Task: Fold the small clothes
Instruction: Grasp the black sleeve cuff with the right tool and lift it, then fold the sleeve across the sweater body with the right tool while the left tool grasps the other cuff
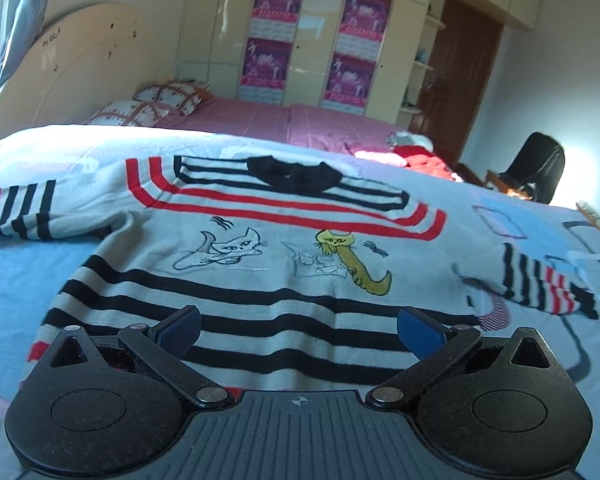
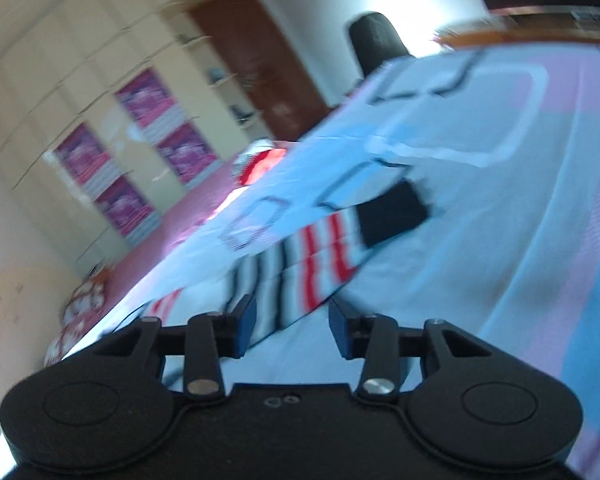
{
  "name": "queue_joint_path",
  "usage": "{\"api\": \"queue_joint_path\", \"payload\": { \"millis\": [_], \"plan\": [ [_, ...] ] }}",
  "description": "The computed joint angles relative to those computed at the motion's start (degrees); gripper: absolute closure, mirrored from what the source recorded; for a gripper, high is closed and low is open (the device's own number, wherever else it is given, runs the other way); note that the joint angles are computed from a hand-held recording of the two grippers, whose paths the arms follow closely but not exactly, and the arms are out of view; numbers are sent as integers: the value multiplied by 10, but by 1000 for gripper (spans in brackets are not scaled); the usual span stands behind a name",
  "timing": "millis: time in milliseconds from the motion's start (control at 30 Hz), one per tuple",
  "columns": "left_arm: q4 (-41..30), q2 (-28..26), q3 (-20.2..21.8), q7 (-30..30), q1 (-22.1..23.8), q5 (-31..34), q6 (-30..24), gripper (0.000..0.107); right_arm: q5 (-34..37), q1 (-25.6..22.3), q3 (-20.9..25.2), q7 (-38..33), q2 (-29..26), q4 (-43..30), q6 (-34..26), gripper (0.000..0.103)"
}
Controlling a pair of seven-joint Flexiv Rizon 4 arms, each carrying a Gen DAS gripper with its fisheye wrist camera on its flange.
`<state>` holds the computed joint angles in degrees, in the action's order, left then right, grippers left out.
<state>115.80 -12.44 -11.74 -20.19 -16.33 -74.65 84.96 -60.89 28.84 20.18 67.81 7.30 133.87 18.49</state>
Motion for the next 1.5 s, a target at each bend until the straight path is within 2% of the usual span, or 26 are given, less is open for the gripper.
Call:
{"api": "queue_joint_path", "payload": {
  "millis": [67, 133, 200, 333, 367, 400, 433, 500, 567, 667, 767, 833, 967, 1067, 1167, 1233, 1267, 1300, 1333, 1367, 1400, 1467, 1500],
  "plan": [
    [-11, -25, 5, -63, -11, 65, 20, 4, -24, -30, -24, 35, 27, 51, 52, 62],
    [-24, -48, 36, -164, -30, 170, 20, 4, -44, -63, -45, 61, 43, 89, 105, 62],
    [-39, -64, 68, -243, -51, 246, 8, 4, -78, -95, -64, 95, 47, 118, 159, 63],
    [-57, -78, 88, -318, -61, 326, -3, 4, -165, -147, -90, 131, 41, 135, 217, 64],
    [-60, -80, 89, -330, -58, 340, -5, 4, -178, -158, -96, 130, 39, 134, 228, 66],
    [-63, -81, 91, -341, -55, 353, -8, 4, -172, -163, -98, 114, 34, 129, 233, 87],
    [-67, -83, 90, -350, -48, 363, -11, 4, -158, -167, -99, 87, 29, 122, 238, 95],
    [-70, -84, 85, -362, -34, 380, -13, 4, -133, -166, -89, 43, 21, 105, 218, 95],
    [-73, -86, 78, -366, -15, 397, -8, 4, -111, -153, -73, -11, 9, 75, 174, 95],
    [-74, -92, 57, -356, 24, 413, 10, 4, -133, -133, -68, -94, -21, 16, 133, 95],
    [-70, -94, -7, -322, 97, 392, 12, 4, -165, -106, -72, -167, -70, -59, 104, 95],
    [-70, -98, -51, -293, 147, 375, 7, 4, -181, -87, -81, -205, -108, -112, 106, 95],
    [-74, -106, -101, -236, 213, 340, 10, 4, -210, -54, -109, -255, -189, -215, 154, 95],
    [-88, -114, -99, -213, 239, 323, -12, 4, -210, -28, -132, -304, -259, -295, 205, 95],
    [-104, -120, -72, -204, 241, 322, -34, 4, -185, -3, -153, -356, -330, -371, 256, 95],
    [-114, -126, -51, -206, 239, 325, -45, 4, -151, 17, -161, -403, -378, -424, 269, 95],
    [-118, -129, -50, -201, 242, 321, -51, 4, -143, 22, -166, -419, -398, -443, 286, 91],
    [-124, -133, -47, -199, 245, 318, -59, 4, -129, 21, -167, -443, -418, -461, 316, 76],
    [-129, -136, -40, -204, 243, 319, -70, 4, -86, 21, -157, -495, -439, -486, 326, 69],
    [-135, -140, -35, -207, 243, 317, -82, 4, -63, 28, -152, -532, -451, -503, 317, 67],
    [-140, -143, -42, -200, 248, 305, -91, 4, -77, 48, -166, -532, -448, -501, 308, 64],
    [-143, -146, -64, -169, 259, 267, -104, 4, -131, 77, -198, -477, -423, -472, 325, 65],
    [-149, -149, -73, -155, 261, 248, -118, 4, -126, 88, -202, -462, -407, -456, 314, 67]
  ]
}}
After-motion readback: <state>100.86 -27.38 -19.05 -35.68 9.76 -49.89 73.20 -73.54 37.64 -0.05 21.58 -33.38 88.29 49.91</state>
